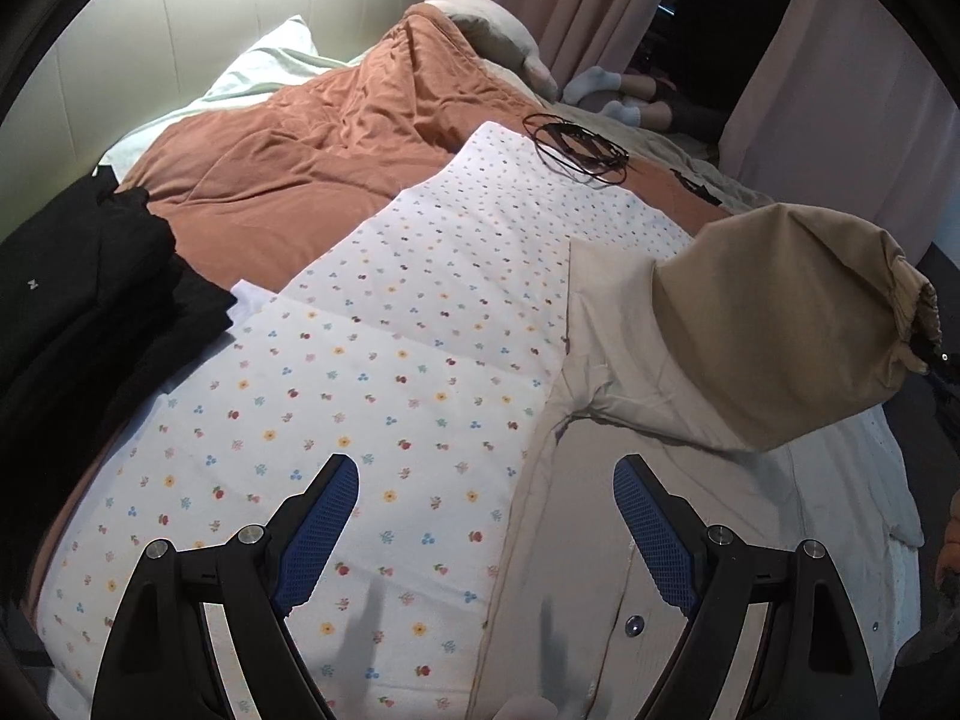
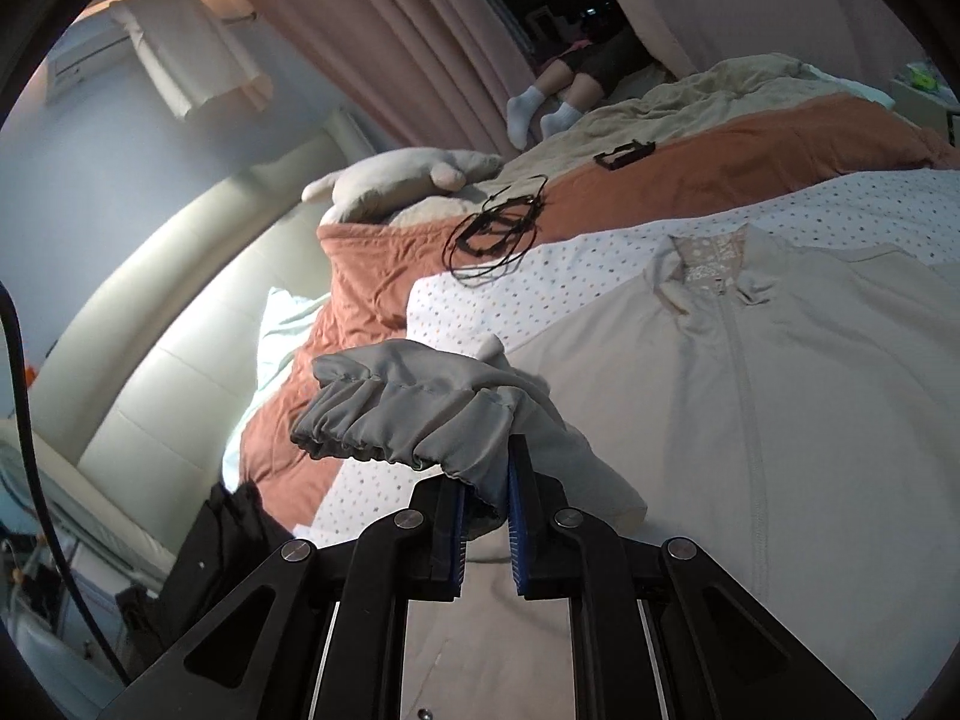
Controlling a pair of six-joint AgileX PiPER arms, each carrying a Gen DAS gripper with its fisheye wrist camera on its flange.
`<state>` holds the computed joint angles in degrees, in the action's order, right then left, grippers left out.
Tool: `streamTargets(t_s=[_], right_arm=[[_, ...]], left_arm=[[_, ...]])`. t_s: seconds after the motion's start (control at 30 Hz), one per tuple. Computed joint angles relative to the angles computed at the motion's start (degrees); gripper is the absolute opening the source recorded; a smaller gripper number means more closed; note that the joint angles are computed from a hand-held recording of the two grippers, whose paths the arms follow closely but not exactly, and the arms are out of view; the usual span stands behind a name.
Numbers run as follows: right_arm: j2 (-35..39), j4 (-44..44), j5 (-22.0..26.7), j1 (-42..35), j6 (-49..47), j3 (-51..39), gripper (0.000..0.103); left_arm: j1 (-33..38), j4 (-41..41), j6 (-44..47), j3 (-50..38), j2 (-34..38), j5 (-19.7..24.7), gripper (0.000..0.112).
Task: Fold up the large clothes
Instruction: 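Lift the cuff and lay it flat on the jacket body, open right gripper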
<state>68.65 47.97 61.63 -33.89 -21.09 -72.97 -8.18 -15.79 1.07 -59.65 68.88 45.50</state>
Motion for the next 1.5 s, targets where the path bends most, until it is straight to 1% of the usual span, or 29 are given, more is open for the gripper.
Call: streamTargets(t_s=[0.07, 0.17, 0.27, 0.33, 0.37, 0.4, 0.43, 0.47, 0.5, 0.53, 0.67, 0.77, 0.83, 0.9, 0.97, 1.0, 1.07, 1.17, 1.23, 1.27, 1.3, 1.33, 1.43, 1.5], right_arm=[[-1.3, 3.5, 3.1, -6.7, -1.7, 0.9, 0.012], [-3.1, 6.3, 5.8, -15.6, -3.2, 3.7, 0.012], [-2.7, 7.4, 7.0, -23.5, -4.0, 7.3, 0.012], [-2.0, 7.2, 5.7, -27.3, -5.0, 10.9, 0.014], [-1.4, 6.7, 4.5, -28.3, -5.4, 12.6, 0.016], [-0.3, 5.8, 3.3, -28.9, -5.5, 14.1, 0.022], [0.9, 4.0, 1.5, -28.9, -4.9, 15.5, 0.030], [2.0, 1.9, -0.4, -28.6, -4.2, 16.4, 0.037], [3.2, -0.5, -2.2, -28.0, -3.0, 16.8, 0.047], [4.6, -2.5, -3.0, -27.7, -1.7, 17.0, 0.048], [9.9, -1.5, 0.5, -28.7, -2.8, 17.1, 0.049], [10.8, -1.8, -0.2, -29.2, -3.1, 18.1, 0.049], [11.5, -1.3, -0.2, -29.8, -3.4, 18.6, 0.049], [12.4, 0.8, 0.1, -30.6, -5.0, 19.4, 0.049], [14.2, 2.7, -0.2, -30.8, -6.7, 19.4, 0.049], [14.9, 3.5, -0.3, -30.9, -7.7, 19.4, 0.049], [16.4, 4.7, 0.2, -31.5, -9.3, 19.0, 0.049], [17.8, 6.7, -0.3, -31.0, -11.2, 18.7, 0.049], [18.6, 8.4, -1.4, -30.5, -12.1, 18.8, 0.048], [19.3, 9.2, -1.7, -30.7, -12.9, 18.8, 0.045], [19.7, 10.0, -2.6, -30.3, -13.3, 18.7, 0.033], [20.1, 10.6, -3.0, -30.1, -14.0, 18.8, 0.017], [22.8, 14.1, -3.2, -28.8, -18.6, 19.1, 0.010], [23.7, 14.6, -3.6, -27.4, -20.0, 18.4, 0.010]], left_arm=[[-2.1, 1.5, -1.9, -0.6, 1.1, -0.7, 0.088], [-6.0, 6.1, -6.5, -1.7, 3.0, -1.7, 0.088], [-8.9, 9.1, -8.8, -2.8, 5.0, -2.4, 0.088], [-10.9, 11.8, -10.7, -3.7, 6.6, -2.5, 0.088], [-12.0, 13.6, -12.1, -4.1, 7.4, -2.6, 0.088], [-12.9, 15.4, -13.3, -4.5, 8.4, -2.7, 0.088], [-13.6, 16.6, -14.0, -5.0, 9.3, -2.7, 0.088], [-14.0, 17.2, -14.4, -5.6, 10.4, -2.7, 0.088], [-14.2, 17.4, -14.5, -6.2, 11.4, -2.7, 0.088], [-14.4, 17.5, -14.5, -6.8, 12.4, -2.8, 0.088], [-16.4, 22.0, -16.8, -9.1, 16.4, -3.0, 0.087], [-17.3, 22.6, -16.4, -11.4, 19.6, -2.2, 0.081], [-18.0, 22.7, -15.6, -12.8, 21.7, -2.1, 0.080], [-19.0, 23.9, -15.6, -14.3, 24.2, -1.8, 0.076], [-19.5, 24.1, -15.0, -16.4, 27.2, -0.3, 0.060], [-19.3, 23.7, -14.5, -17.2, 28.5, 0.1, 0.056], [-19.2, 23.6, -14.8, -18.5, 30.6, 0.7, 0.041], [-18.7, 23.4, -15.0, -19.2, 32.1, 0.3, 0.031], [-17.9, 22.6, -14.6, -19.1, 32.4, -0.3, 0.029], [-17.5, 22.3, -14.8, -18.9, 32.4, -0.7, 0.027], [-17.1, 21.9, -15.1, -19.0, 32.5, -0.9, 0.027], [-16.7, 21.8, -15.7, -18.9, 32.5, -1.2, 0.027], [-15.5, 21.5, -17.6, -18.7, 32.5, -1.7, 0.027], [-15.7, 22.1, -19.3, -18.5, 32.0, -1.2, 0.027]])
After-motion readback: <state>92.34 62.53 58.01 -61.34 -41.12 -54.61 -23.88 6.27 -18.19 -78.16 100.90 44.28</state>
